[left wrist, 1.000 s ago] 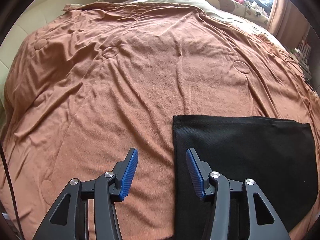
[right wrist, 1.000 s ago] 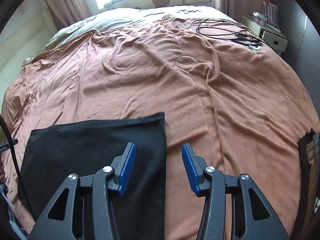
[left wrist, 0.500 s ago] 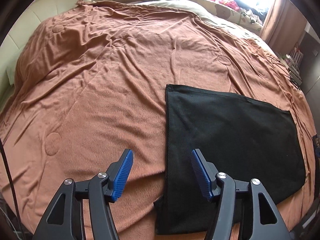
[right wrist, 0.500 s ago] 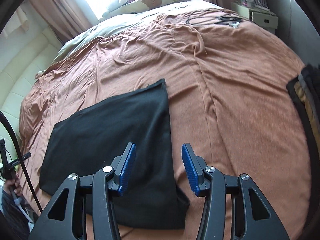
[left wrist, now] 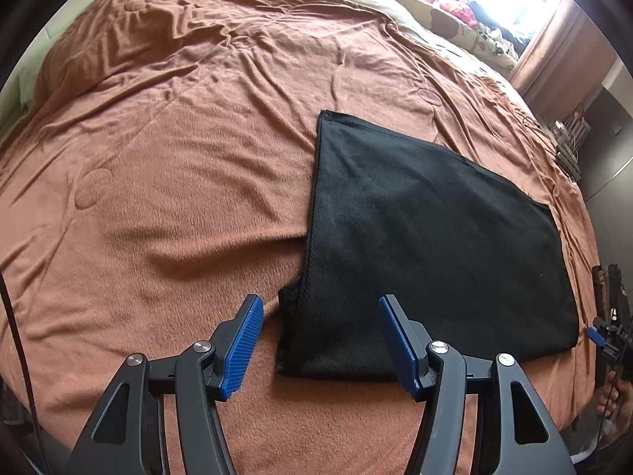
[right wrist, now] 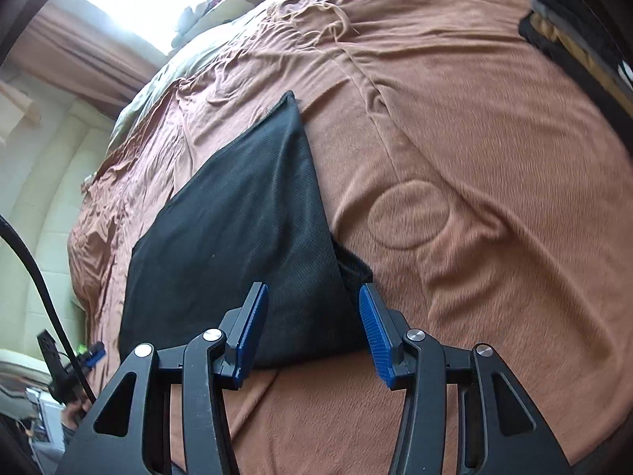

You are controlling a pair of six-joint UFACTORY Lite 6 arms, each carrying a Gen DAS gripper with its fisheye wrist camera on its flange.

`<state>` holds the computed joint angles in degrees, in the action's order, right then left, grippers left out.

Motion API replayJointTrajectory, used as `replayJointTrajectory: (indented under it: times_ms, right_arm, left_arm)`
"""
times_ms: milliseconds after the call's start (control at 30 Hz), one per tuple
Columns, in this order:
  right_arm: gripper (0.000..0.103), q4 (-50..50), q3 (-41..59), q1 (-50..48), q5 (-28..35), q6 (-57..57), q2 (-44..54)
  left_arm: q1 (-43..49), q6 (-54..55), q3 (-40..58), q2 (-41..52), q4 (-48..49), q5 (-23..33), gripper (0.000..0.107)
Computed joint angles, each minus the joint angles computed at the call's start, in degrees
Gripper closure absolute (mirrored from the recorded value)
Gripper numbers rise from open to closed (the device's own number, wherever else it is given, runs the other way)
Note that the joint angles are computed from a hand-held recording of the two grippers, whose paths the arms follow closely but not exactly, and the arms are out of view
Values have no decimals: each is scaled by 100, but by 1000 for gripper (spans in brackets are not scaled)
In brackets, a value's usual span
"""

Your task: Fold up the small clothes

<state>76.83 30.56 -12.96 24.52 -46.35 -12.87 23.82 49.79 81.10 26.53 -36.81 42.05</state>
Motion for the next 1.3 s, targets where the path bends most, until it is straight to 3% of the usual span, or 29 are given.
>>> replayJointTrajectory:
  times_ms: [400, 933, 1167, 1300]
  right_arm:
    - [57, 2070, -833, -661, 1759, -1272, -85]
    - [57, 3013, -1375, -527, 1306, -2029, 248]
    - [57, 4100, -1630, -663, 1857, -3226, 562]
    - [57, 4818, -2188, -889, 2733, -4400, 596]
  left_arm:
    - [439, 195, -821, -329, -434, 254, 45]
    - [629, 117, -1025, -226, -894, 564, 45]
    - [775, -36, -1001, -21, -1146, 641, 45]
    - [852, -25, -1001, 90, -1390, 763, 45]
